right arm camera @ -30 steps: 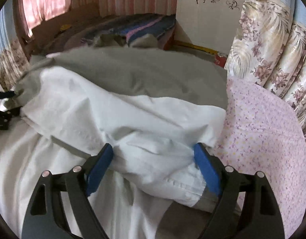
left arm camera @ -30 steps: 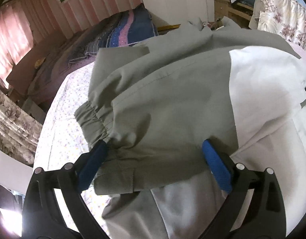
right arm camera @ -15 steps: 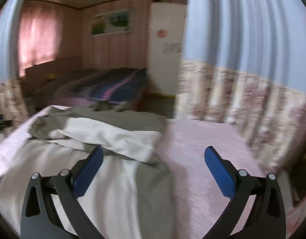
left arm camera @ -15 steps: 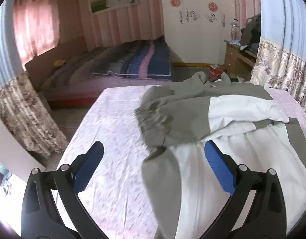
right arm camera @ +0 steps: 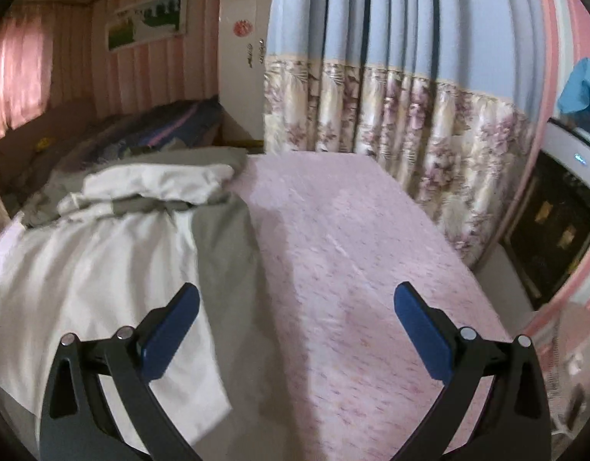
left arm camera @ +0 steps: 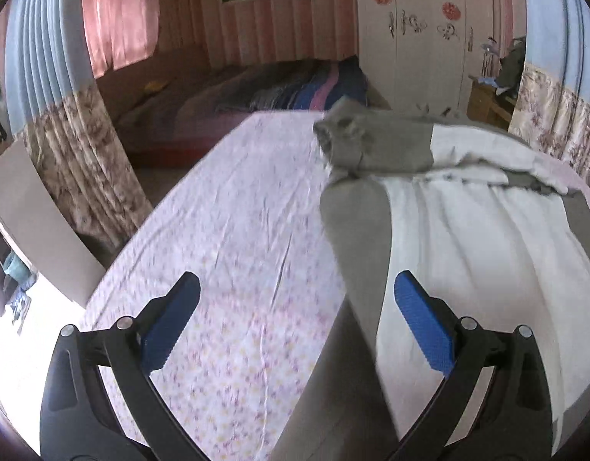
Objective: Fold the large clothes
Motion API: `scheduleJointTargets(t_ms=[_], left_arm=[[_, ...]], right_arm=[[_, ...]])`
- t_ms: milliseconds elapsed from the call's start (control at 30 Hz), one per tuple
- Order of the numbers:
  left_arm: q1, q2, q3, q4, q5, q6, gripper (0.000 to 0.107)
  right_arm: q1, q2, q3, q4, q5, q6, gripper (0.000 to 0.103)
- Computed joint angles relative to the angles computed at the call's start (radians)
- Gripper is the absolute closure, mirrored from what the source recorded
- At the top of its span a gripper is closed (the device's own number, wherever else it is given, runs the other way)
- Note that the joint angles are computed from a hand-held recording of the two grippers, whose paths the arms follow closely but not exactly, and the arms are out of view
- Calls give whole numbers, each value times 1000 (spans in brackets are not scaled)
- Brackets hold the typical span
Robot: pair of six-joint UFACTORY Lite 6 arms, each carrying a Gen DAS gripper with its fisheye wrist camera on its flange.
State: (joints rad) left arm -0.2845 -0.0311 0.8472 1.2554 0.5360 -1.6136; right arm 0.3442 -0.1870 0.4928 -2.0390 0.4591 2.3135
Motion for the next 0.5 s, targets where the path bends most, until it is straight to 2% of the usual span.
scheduleJointTargets(t_ms=[33,167,333,400,500], left_arm=[[0,-7,-15,-6,-2,10,7],[-16,-68,-92,-16,-25,9,7],[-22,-178,-188,-133,-133,102,7],[-26,-197,-215,-179,-159,133,7],[-28,-222,-265,-201,-199,143,7]], right_arm=[[19,-12,-18,45,41,-38,2],[38,-92,-94,28,74,15,2],[71,-165,-157,79,88,6,2],[56,-198,-180,84,61,9,2],[-31,-284,-238,39,-64,66,2]])
